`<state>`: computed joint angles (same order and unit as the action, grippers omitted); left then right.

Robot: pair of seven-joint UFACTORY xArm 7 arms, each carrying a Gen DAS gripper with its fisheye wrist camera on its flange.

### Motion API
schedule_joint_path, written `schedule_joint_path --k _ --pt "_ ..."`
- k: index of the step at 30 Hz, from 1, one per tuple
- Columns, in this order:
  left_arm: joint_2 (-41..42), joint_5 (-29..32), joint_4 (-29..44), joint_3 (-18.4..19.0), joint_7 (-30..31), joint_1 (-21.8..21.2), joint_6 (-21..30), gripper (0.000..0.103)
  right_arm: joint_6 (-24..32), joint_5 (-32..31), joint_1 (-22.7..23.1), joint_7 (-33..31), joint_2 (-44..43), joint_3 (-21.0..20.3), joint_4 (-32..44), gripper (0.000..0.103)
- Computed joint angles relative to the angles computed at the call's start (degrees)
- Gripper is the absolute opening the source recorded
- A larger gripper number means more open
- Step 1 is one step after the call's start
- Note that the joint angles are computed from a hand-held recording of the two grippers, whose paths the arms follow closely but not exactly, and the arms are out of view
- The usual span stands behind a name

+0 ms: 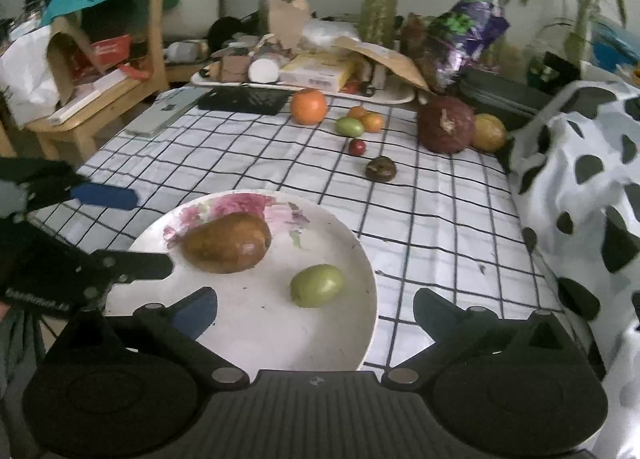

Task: Organize fruits
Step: 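Lower the mango and plum onto the rose plate and open both tools, then move both tools away from the plate toward the remaining fruit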

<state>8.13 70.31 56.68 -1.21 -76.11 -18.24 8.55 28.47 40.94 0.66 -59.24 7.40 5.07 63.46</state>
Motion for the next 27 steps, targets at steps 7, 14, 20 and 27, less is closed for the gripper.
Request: schedule_joint_path --k 7,14,20,27 --pt "-1.72 2.32 -0.71 -2.02 -4.51 -1.05 6.67 0.076 -8.32 -5.81 1.74 6.25 -1.75 -0.29 -4.44 0.103" --pt "-1.5 3.93 -0.05 -3.21 -6.61 -1.15 10.06 0.076 -10.96 -7.6 1.57 9.36 -1.72 -0.37 -5.33 0.103" --pt "-1.24 3.17 0.09 -3.28 -6.81 -0.73 9.98 0.076 -12.63 -9.65 1.23 12.03 -1.31 -0.22 -5.43 0.103" --pt "-0.46 5.56 0.79 -3.05 -8.0 -0.95 9.44 0.103 -14.1 -9.68 0.84 11.64 -1.09 0.53 -5.6 0.103"
